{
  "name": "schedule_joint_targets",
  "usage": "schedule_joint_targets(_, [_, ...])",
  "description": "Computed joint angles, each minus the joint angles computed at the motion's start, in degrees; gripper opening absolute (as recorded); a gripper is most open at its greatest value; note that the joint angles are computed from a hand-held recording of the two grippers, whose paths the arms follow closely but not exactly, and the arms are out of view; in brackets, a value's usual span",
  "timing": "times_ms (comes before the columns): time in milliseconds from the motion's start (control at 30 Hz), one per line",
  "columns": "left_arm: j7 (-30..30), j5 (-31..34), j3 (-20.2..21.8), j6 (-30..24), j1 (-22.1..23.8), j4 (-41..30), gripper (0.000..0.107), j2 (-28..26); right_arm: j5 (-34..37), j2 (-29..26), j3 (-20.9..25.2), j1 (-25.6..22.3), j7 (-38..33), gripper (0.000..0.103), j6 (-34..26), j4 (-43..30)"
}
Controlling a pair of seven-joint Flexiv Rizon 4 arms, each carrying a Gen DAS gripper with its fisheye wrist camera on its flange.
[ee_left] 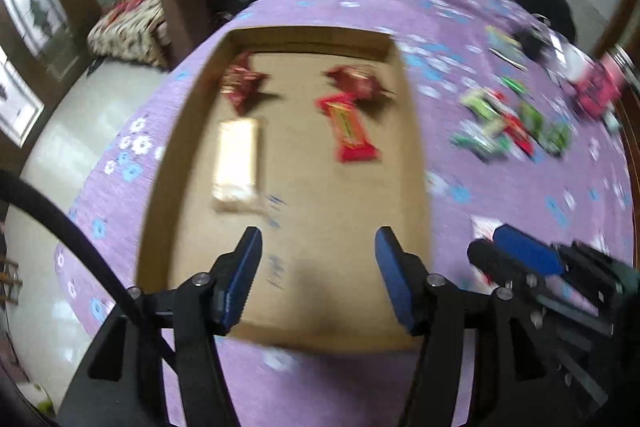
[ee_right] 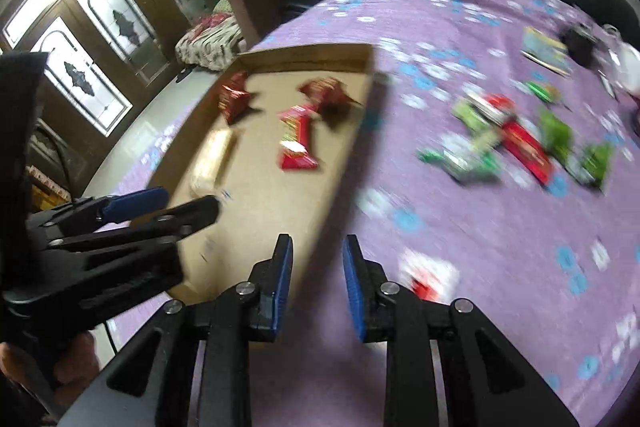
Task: Organize snacks
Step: 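Move both grippers back toward the remaining snacks on the bedspread, then grasp a green snack packet with the right gripper while the left gripper grasps a white red-print packet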
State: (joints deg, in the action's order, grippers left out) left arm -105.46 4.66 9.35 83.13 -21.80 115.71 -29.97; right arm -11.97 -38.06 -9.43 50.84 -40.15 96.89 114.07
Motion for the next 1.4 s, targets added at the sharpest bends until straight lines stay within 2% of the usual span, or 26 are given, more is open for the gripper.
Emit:
schedule_joint_targets(100, [-0.82, 0.99, -0.2, 2.09, -2.26, 1.73, 0.066, 0.27, 2.69, 1.81, -2.85, 1.85, 0.89, 0.027, 2.39, 5.85])
schedule_joint_targets(167, [-0.36, 1.33, -0.8, 1.65, -3.75, 1.51, 0.066, -0.25, 4.85, 2.56, -4.87, 2.74, 0.96, 0.027, 3.23, 9.15])
schedule_joint_targets(267, [-1.0, 2.4, -0.03, -0.42, -7.14, -0.51, 0.066, -1.71, 8.83, 2.6, -10.43, 5.34, 1.31, 0.027, 4.88, 12.47])
schedule_joint_targets(333, [-1.64, 2.55, -0.14, -1.67, -8.12, -1.46, 0.066, -2.21, 11.6, 1.97, -13.85, 6.45, 0.84, 0.035, 6.2, 12.93])
schedule_joint_targets(400, [-2.58, 2.85, -0.17, -2.5, -8.88, -1.94, 0.066, -2.29, 14.17, 0.69, -16.68, 6.43, 0.44, 0.058, 7.29, 11.78])
schedule_joint_targets(467, [-3.61, 3.35, 0.07, -3.4, -9.49, -2.42, 0.066, -2.37, 15.57, -1.04, -17.85, 5.25, -0.64, 0.062, 8.16, 9.65])
schedule_joint_targets(533, [-4.48, 3.48, -0.23, -4.51, -9.31, -2.6, 0.066, -2.21, 14.69, -1.97, -15.57, 1.18, -2.73, 0.064, 7.34, 6.68])
schedule_joint_targets(600, [-5.92, 4.01, -0.09, -5.21, -9.49, -2.78, 0.066, -2.13, 14.36, -3.7, -16.27, 0.22, -3.35, 0.064, 5.48, 3.99])
schedule_joint_targets(700, [-8.35, 5.5, 0.71, -5.84, -9.94, -2.96, 0.066, -1.71, 12.96, -5.46, -14.39, -3.36, -2.81, 0.065, 2.98, 0.04])
schedule_joint_targets(800, [-9.65, 6.3, 0.25, -6.32, -9.27, -3.12, 0.066, -1.43, 9.79, -6.51, -10.03, -8.5, -3.03, 0.066, 0.82, -3.0])
schedule_joint_targets(867, [-10.45, 6.75, 0.17, -7.16, -9.14, -3.53, 0.066, -1.4, 7.36, -7.06, -8.42, -10.3, -3.18, 0.065, -1.58, -4.71])
schedule_joint_targets(967, [-10.99, 7.27, -0.44, -7.82, -8.47, -4.07, 0.066, -1.4, 3.71, -7.16, -6.64, -11.96, -4.39, 0.051, -3.26, -5.25])
schedule_joint_targets(1000, [-11.44, 7.81, -0.15, -8.08, -8.71, -4.54, 0.066, -1.48, 2.83, -7.41, -8.55, -10.53, -4.35, 0.038, -2.53, -4.86])
schedule_joint_targets(1033, [-11.76, 8.22, -0.03, -8.5, -8.78, -5.04, 0.066, -1.56, 2.49, -7.64, -8.64, -10.49, -4.32, 0.032, -0.88, -4.32])
schedule_joint_targets(1067, [-11.82, 8.36, -0.31, -8.69, -8.47, -5.34, 0.066, -1.62, 2.29, -7.54, -7.11, -11.95, -4.8, 0.032, -0.39, -4.45])
schedule_joint_targets(1200, [-12.18, 8.46, -1.02, -10.45, -7.63, -7.21, 0.066, -2.24, 3.42, -7.98, -9.39, -10.37, -5.6, 0.031, 3.19, -2.85])
schedule_joint_targets(1333, [-12.78, 9.02, -1.25, -11.77, -7.42, -9.9, 0.066, -3.64, 6.27, -5.79, -6.82, -11.55, -8.62, 0.031, 6.74, 0.8])
schedule_joint_targets(1400, [-11.03, 7.66, -3.41, -12.29, -5.86, -11.13, 0.066, -4.77, 7.22, -4.1, -6.14, -10.81, -10.86, 0.031, 7.52, 3.49])
